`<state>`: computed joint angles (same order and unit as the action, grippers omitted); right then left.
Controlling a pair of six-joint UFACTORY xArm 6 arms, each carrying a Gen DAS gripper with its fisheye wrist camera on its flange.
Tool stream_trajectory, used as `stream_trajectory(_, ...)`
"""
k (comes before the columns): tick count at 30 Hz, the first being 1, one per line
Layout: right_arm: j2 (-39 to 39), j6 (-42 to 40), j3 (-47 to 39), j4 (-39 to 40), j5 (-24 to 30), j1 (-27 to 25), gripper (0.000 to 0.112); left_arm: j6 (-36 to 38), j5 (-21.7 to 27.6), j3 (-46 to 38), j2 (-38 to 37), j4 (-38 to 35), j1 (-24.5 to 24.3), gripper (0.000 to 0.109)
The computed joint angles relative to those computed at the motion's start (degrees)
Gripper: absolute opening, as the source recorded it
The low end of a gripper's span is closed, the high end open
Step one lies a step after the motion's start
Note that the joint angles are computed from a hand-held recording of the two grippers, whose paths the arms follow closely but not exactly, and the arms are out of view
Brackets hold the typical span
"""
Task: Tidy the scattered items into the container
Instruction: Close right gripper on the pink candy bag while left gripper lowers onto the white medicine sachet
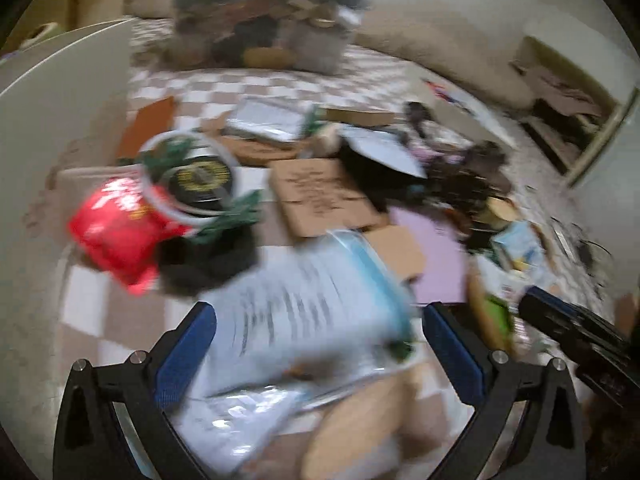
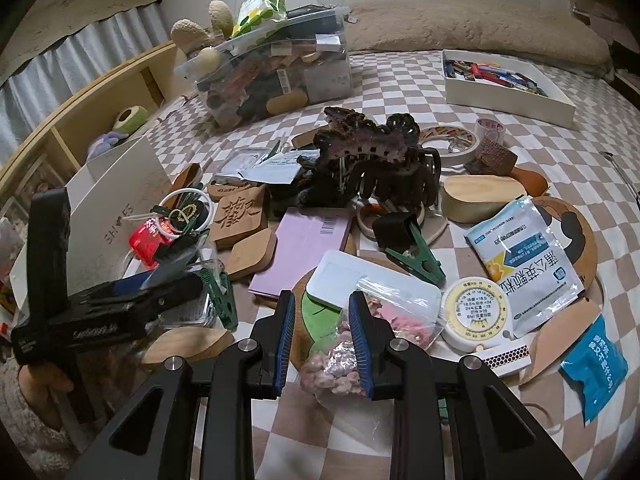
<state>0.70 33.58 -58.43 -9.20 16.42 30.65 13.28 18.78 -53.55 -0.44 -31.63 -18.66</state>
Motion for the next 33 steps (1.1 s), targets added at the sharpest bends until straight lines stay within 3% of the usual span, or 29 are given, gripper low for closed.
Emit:
stream_trajectory(4, -0.3, 0.4, 0.3, -0.2, -0.4, -0.1, 0.028, -0.1, 0.0, 0.6, -1.1, -0.4, -0.3, 0.103)
stream_trajectory(10, -0.3, 0.0, 0.4, 0.2, -0.7, -0.1, 0.028, -11.3, -1.7, 2.2, -1.9, 7.5, 2.3, 0.103)
stream_trajectory(14, -0.2, -0.3, 0.2, 0.3, -0.6, 0.0, 0.029, -13.1, -0.5, 0.9, -0.7, 9.4, 3.4, 0.103)
stream_trajectory(18, -0.1, -0.9, 0.1, 0.9, -0.5, 0.2, 0.028, -9.3, 1.7, -2.0, 1.6, 7.0, 3.7, 0.103)
stream_trajectory(24, -0.1, -1.3, 0.3, 1.4, -0.7, 0.2, 0.028, 3.0, 8.8, -7.7, 5.6, -6.6, 4.5, 0.103)
stream_trajectory(28, -0.4, -1.5, 0.6, 2.1, -1.4, 0.1, 0.028, 10.8, 13.0, -6.1, 2.9, -14.1, 4.5, 0.103)
stream_trajectory(33, -0.4, -1.8, 0.8, 2.7, -1.7, 0.0, 0.028, 14.6, 13.8, -3.1, -0.6, -14.9, 3.0, 0.103)
